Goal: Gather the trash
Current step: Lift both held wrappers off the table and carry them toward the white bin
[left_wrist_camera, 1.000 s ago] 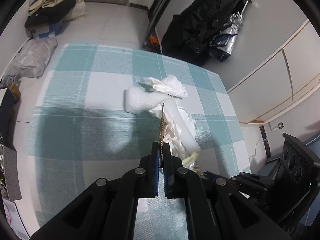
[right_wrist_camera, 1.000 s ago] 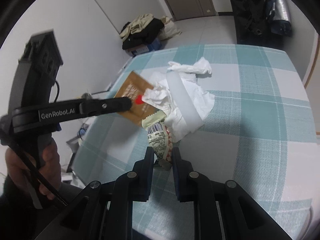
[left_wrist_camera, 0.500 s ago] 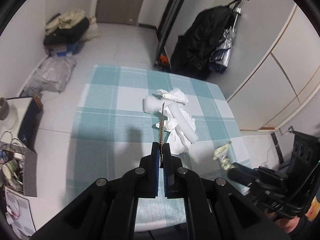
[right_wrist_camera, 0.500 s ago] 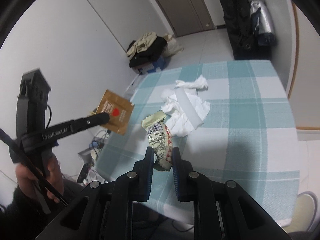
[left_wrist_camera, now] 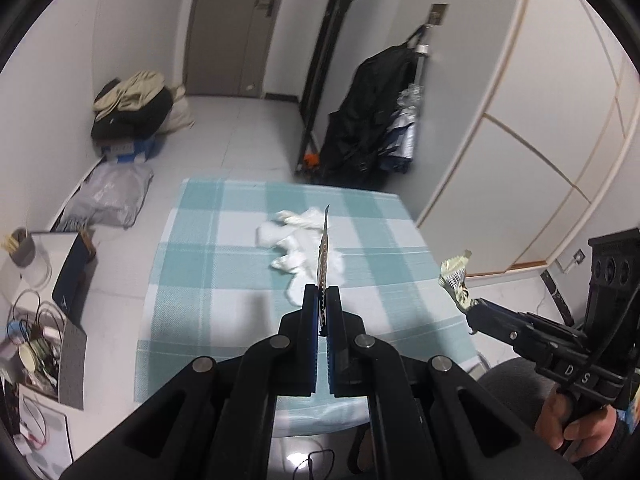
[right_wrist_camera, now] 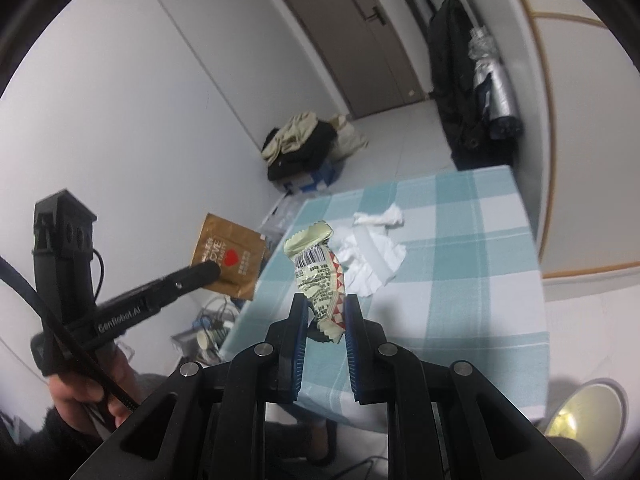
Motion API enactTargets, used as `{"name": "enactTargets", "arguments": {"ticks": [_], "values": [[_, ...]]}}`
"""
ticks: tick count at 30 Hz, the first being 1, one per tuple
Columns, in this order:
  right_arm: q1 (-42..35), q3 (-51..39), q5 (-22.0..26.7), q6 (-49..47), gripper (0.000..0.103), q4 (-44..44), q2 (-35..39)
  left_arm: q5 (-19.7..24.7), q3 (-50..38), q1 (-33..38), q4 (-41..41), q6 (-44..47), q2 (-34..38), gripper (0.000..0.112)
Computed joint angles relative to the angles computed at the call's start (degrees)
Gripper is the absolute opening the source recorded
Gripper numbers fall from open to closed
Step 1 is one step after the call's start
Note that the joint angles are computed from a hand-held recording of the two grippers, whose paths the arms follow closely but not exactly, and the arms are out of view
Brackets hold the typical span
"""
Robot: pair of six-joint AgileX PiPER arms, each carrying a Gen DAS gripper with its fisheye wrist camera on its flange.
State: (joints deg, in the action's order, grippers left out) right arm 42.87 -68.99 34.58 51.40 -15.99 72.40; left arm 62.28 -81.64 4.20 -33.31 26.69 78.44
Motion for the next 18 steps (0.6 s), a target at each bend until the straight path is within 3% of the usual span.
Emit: {"name": "enactTargets", "arguments": {"ticks": [10, 18], "values": [[3.36, 3.24, 8.34, 10.81, 0.017, -13.16, -13.76, -1.37, -1.87, -8.77, 0.09, -4.76, -3.40, 0.000], [7.79, 6.75, 21.26, 18.58, 0.017, -22.99, -26.60, -2.09, -5.72, -21.26, 4.36, -11.64, -3.60, 0.000]]}}
